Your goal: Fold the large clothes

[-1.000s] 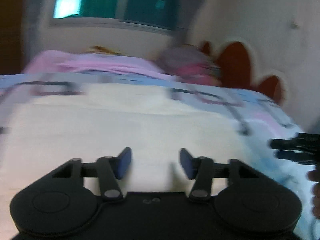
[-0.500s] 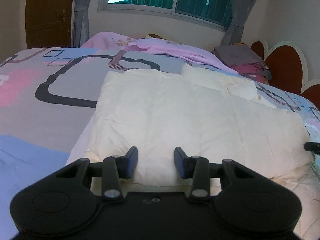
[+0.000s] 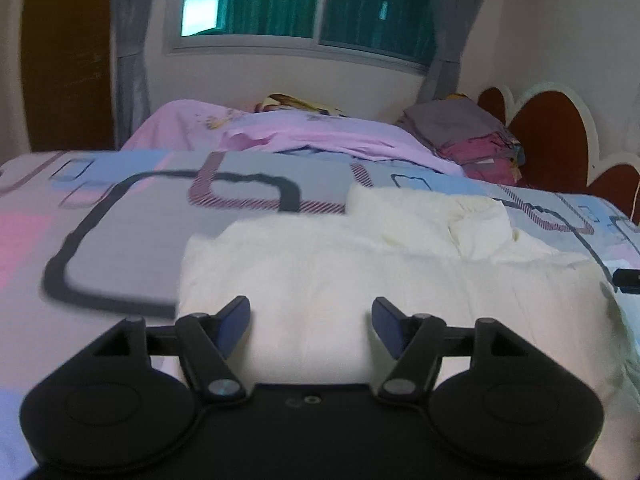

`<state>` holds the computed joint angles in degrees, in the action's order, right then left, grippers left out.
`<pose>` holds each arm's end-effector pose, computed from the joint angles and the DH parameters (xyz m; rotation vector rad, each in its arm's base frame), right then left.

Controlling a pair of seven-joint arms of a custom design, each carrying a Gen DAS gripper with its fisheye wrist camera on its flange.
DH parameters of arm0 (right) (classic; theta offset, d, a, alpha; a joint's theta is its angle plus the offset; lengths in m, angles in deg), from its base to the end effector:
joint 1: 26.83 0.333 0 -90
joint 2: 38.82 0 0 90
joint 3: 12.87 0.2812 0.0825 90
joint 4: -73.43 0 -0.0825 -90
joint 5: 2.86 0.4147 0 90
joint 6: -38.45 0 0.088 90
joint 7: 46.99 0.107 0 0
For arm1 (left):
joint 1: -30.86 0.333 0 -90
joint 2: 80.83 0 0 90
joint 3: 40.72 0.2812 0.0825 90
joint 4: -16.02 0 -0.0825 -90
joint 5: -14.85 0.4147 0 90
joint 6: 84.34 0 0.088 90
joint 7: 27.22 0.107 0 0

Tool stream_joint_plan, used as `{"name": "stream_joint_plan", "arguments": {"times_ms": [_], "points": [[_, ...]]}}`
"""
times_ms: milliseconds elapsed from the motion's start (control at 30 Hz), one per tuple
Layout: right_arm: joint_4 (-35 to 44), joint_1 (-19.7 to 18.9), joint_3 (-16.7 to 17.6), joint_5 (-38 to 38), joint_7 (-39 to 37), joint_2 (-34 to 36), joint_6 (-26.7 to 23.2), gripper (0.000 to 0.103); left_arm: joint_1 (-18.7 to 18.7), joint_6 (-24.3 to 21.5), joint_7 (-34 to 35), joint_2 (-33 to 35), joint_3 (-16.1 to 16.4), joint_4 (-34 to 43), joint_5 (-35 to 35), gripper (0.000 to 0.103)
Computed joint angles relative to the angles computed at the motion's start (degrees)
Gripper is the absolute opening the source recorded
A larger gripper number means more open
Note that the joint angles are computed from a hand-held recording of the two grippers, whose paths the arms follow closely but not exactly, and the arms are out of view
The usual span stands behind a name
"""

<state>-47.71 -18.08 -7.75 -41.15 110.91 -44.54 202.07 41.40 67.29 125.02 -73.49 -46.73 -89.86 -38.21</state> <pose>0.5717 0.1771 0.5007 -1.2964 1.9054 -0.6261 0.6586 0.0760 0.4749 -1.4549 2.0055 -1.0719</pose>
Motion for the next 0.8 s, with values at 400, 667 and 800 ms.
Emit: {"name": "stream_joint_plan", "arguments": {"times_ms": [400,667,800], "points": [[4.8,3.37,-4.17,3.52,-5.83,8.98,-2.08,0.044,4.27,-4.4,-6.3,14.12,-4.0,13.55,11.03,0.071],[2.43,4.49,-2.36,-5.72,2.04,2.42,-4.62,0.044,5.56,0.34,5.57,-0.71,-6.71,-1.5,-2.12,0.084],[2.89,5.32,-0.46,-1.64,-4.0,3.6,-4.0,0.044,2.53,-3.06,8.09,-7.61,-5.07,-9.06,-6.4,0.085]]}}
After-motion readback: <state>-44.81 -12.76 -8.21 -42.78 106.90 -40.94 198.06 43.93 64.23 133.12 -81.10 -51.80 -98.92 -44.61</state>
